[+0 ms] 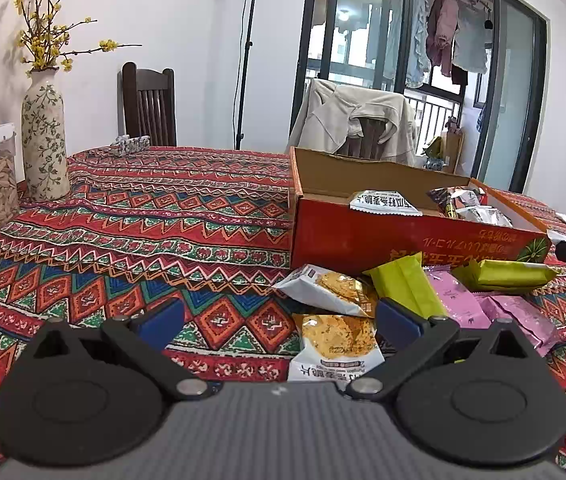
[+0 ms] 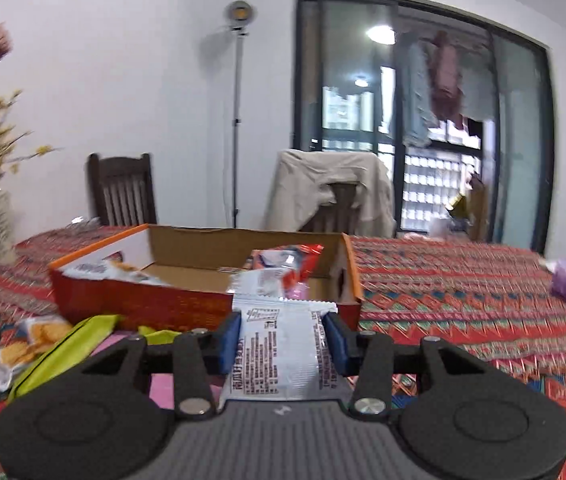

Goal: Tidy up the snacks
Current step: 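Grasp a white printed packet with the right tool while the left tool grasps a cracker packet, then lift both held packets toward the orange box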

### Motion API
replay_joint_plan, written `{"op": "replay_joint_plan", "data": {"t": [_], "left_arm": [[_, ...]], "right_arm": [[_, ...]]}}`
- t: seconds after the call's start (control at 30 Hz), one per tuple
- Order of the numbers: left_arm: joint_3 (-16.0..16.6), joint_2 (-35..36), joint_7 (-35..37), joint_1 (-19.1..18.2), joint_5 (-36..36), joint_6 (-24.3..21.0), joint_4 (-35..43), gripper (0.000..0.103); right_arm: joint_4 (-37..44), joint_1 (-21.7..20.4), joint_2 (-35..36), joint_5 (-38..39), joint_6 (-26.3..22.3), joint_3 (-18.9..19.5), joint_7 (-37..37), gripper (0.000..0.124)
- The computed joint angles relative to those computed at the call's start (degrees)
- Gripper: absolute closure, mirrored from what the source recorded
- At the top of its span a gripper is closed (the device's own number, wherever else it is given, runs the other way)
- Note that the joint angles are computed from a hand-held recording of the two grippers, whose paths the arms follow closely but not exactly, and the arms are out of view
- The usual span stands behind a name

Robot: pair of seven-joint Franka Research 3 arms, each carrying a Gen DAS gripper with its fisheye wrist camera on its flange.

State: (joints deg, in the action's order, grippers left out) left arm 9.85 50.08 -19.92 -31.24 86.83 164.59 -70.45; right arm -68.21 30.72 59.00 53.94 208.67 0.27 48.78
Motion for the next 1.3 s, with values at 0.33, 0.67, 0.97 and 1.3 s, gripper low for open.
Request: {"op": "replay_joint_plan", "data": {"t": [0.33,0.67,0.97,1.3], "left_arm": [[-1.16,0.93,8.41,0.22,-7.53,-2.85,0.98,0.000],[-4.50,5.67,28.67,0.56,-26.48,-9.71,8.42,0.000],[-4.66,13.08,45.28,-1.10,-38.90,-19.10,20.97,0.011],[-0.03,8.41,38.53,-3.00,-38.73,-9.03,11.61,0.056]], "right_arm": [[-2.61,-1.60,-0.60,-3.88,1.05,1.62,3.28,0.080],[-1.98,-1.08,-0.16,-4.01,0.93,0.97,4.20,0.080],[-2.54,-1.46,-0.40,-4.79,1.19,1.29,5.32,0.080],[-2.86,-1.78,-0.50,-5.87,1.38,1.60,6.59,0.080]]}}
